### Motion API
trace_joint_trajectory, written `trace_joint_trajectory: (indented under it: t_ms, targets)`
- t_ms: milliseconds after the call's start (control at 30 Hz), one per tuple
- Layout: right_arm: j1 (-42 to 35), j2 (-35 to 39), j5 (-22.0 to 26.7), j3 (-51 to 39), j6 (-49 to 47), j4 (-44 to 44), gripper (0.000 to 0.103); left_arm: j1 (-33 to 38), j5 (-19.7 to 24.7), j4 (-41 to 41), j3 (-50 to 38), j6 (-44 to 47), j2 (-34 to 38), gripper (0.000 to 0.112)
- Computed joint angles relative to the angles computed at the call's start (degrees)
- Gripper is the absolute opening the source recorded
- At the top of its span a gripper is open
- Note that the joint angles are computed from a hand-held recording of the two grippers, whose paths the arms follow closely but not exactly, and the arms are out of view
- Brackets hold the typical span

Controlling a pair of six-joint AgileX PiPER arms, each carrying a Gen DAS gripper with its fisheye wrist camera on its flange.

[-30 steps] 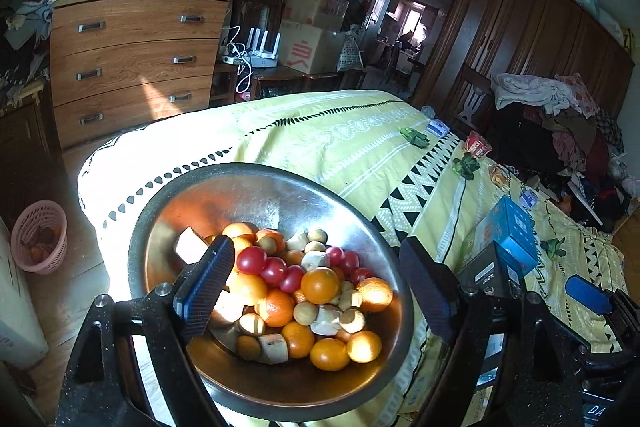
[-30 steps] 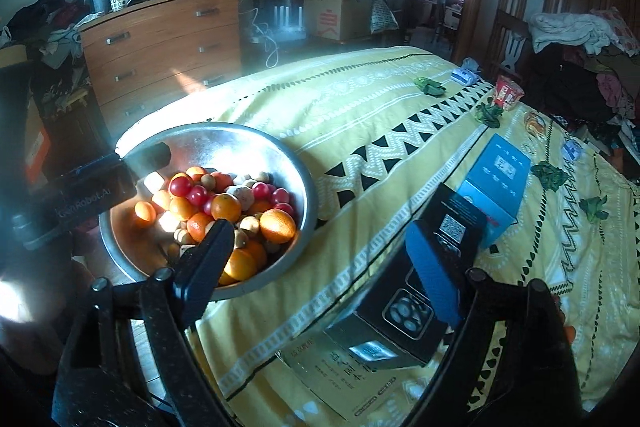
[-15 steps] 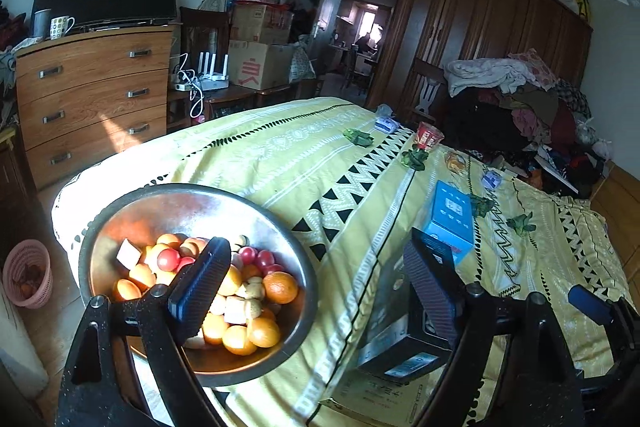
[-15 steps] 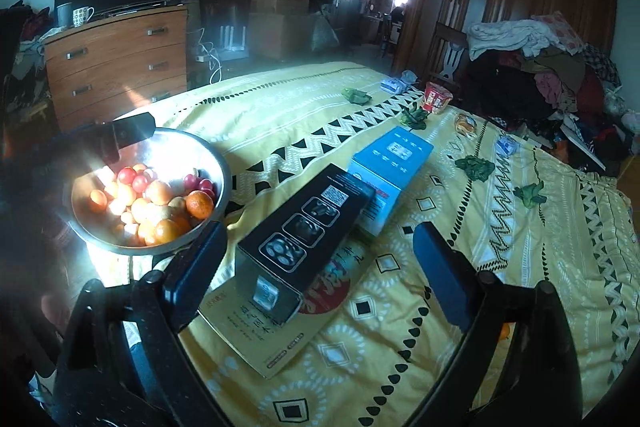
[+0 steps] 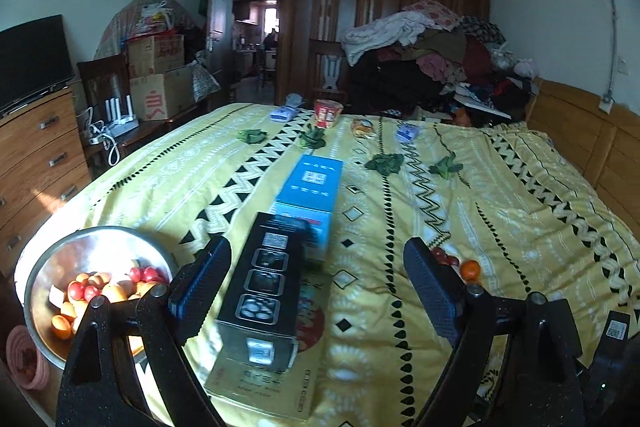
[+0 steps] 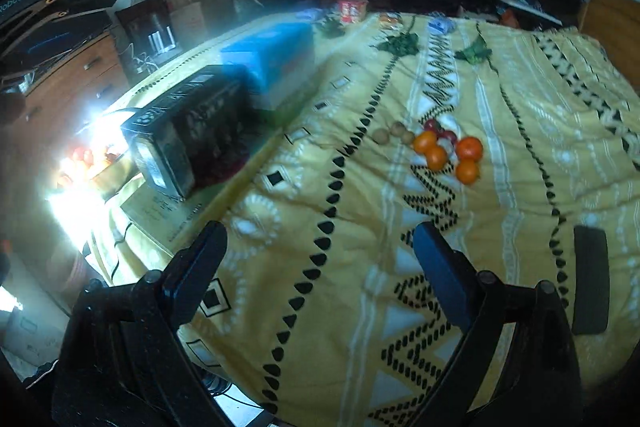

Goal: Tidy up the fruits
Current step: 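Move both open tools back toward the remaining fruit row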

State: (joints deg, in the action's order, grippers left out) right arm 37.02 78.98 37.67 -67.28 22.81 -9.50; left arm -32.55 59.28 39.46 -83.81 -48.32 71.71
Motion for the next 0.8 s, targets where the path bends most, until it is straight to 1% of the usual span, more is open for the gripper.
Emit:
trace_joint_trajectory:
  t_ms: [67,167,267,400,433,500,533,600,667,733,800]
  targets:
    - [-2.97,-1.67,-1.55,2.88,-2.69,4.23,0.095,-1.89,-1.02,-1.53,-1.84,1.60,3.60,0.089]
    - [-7.47,-3.30,-3.14,6.53,-7.92,10.00,0.094,-2.63,-3.22,-5.67,-4.82,4.21,9.54,0.089]
    - [-12.36,-3.74,-3.78,9.04,-13.64,15.71,0.094,-2.33,-5.28,-10.68,-8.27,7.91,16.26,0.089]
    - [-20.03,-4.05,-4.21,11.90,-21.03,22.90,0.094,-1.10,-8.83,-15.55,-10.15,13.56,24.20,0.088]
    - [-21.95,-3.93,-4.38,12.56,-23.14,24.90,0.094,-0.19,-9.61,-17.53,-10.79,15.42,26.29,0.086]
    - [-25.12,-3.40,-4.68,13.65,-26.85,28.22,0.094,2.49,-10.70,-23.83,-13.23,20.48,31.07,0.077]
    - [-26.27,-3.00,-4.80,13.94,-28.77,29.90,0.094,3.78,-10.99,-26.04,-14.68,22.07,33.55,0.074]
    - [-28.57,-1.70,-4.63,14.11,-31.71,32.76,0.094,6.27,-11.54,-28.95,-17.57,24.76,38.51,0.060]
    - [-29.98,-0.23,-4.62,13.84,-33.64,34.33,0.094,8.23,-10.43,-31.50,-22.45,27.49,44.06,0.053]
    - [-31.27,1.47,-4.33,13.09,-35.79,35.95,0.094,9.58,-9.80,-33.32,-27.09,29.46,48.57,0.050]
    - [-32.34,3.23,-4.21,12.07,-37.79,37.15,0.093,10.28,-8.98,-34.53,-32.18,30.88,52.70,0.050]
